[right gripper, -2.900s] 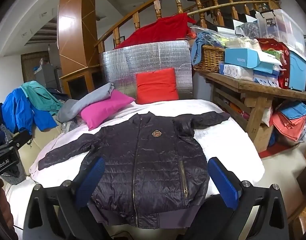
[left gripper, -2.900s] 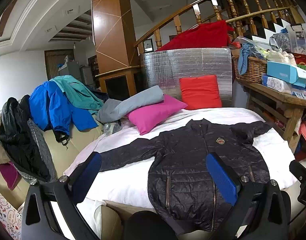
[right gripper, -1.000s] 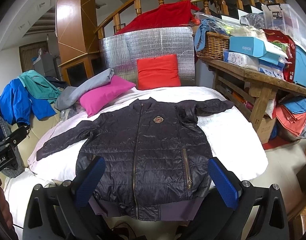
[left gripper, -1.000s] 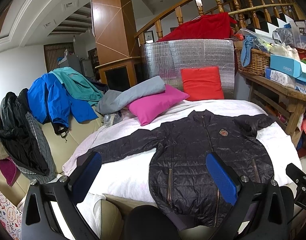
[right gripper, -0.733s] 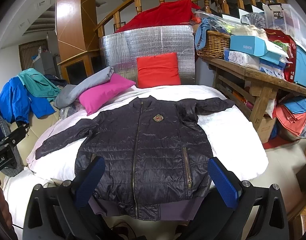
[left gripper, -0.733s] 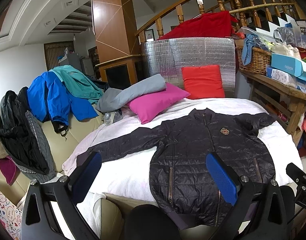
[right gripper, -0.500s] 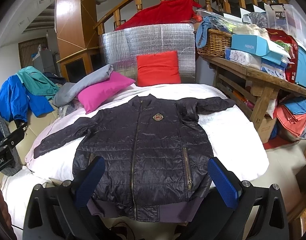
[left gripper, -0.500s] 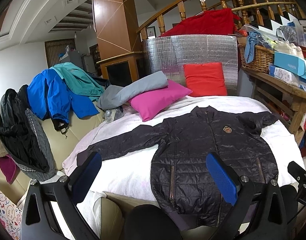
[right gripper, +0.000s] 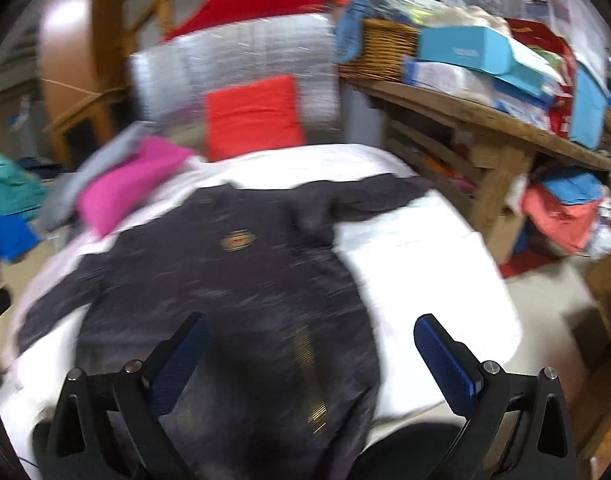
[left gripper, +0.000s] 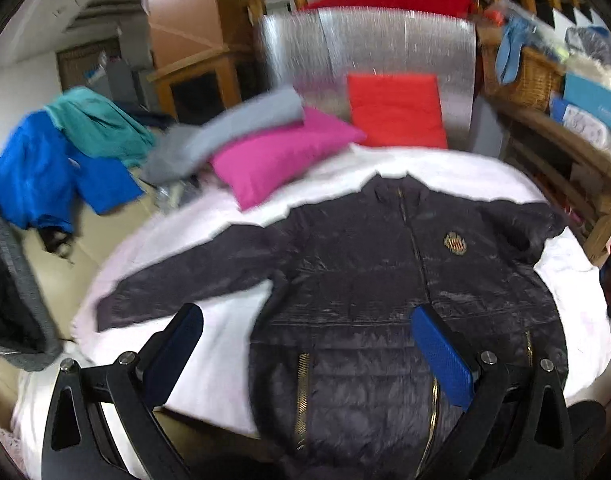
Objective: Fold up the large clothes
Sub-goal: 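Move the right tool to the jacket sleeve and grasp its cuff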
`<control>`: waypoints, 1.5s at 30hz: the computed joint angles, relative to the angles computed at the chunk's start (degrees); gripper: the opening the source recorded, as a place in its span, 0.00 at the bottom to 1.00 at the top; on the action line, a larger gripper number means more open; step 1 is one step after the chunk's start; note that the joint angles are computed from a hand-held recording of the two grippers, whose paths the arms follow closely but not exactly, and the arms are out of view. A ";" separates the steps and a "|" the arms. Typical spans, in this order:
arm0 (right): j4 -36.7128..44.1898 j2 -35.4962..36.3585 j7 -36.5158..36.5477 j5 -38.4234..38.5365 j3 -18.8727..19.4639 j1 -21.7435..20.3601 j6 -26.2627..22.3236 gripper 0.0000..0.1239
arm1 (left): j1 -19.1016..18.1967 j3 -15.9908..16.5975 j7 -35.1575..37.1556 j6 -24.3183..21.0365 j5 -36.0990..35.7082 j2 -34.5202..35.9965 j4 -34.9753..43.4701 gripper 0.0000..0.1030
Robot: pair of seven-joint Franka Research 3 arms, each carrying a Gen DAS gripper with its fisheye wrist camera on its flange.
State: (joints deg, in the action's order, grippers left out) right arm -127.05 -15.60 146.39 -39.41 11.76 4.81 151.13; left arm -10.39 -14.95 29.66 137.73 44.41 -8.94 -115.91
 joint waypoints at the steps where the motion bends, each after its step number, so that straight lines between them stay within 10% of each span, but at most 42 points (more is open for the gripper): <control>1: 2.23 2.25 1.12 -1.98 0.63 -1.10 -1.66 0.83 | 0.14 -0.02 0.52 -0.57 -0.13 3.18 2.40 1.00; 17: 31.13 30.53 5.07 -6.12 -12.89 5.70 -6.96 0.83 | -7.79 7.82 8.73 -7.49 -1.40 34.59 35.59 1.00; 23: 40.10 39.13 -0.17 2.99 -15.73 5.19 -3.90 0.83 | -9.32 10.06 11.80 -8.07 -4.13 40.97 43.13 1.00; 32: 56.66 57.88 -29.41 49.45 5.38 -16.88 2.19 0.83 | -7.55 10.37 15.66 -5.95 -10.16 43.57 43.73 1.00; 37: 60.39 63.76 -36.21 62.99 12.00 -21.92 7.72 0.82 | -6.17 9.92 17.94 -5.45 -14.33 44.49 43.86 1.00; 40: 65.66 67.54 -37.90 66.43 12.38 -21.68 6.33 0.59 | -6.17 10.29 18.30 -5.73 -15.15 45.14 44.51 1.00; 42: 69.95 69.96 -36.19 66.56 9.83 -19.74 2.69 0.25 | -6.30 10.69 18.09 -5.60 -15.04 45.09 44.40 1.00; 45: 69.70 69.18 -36.24 67.05 6.47 -17.14 3.69 0.13 | -6.29 11.21 16.86 -4.42 -14.47 43.80 42.76 1.00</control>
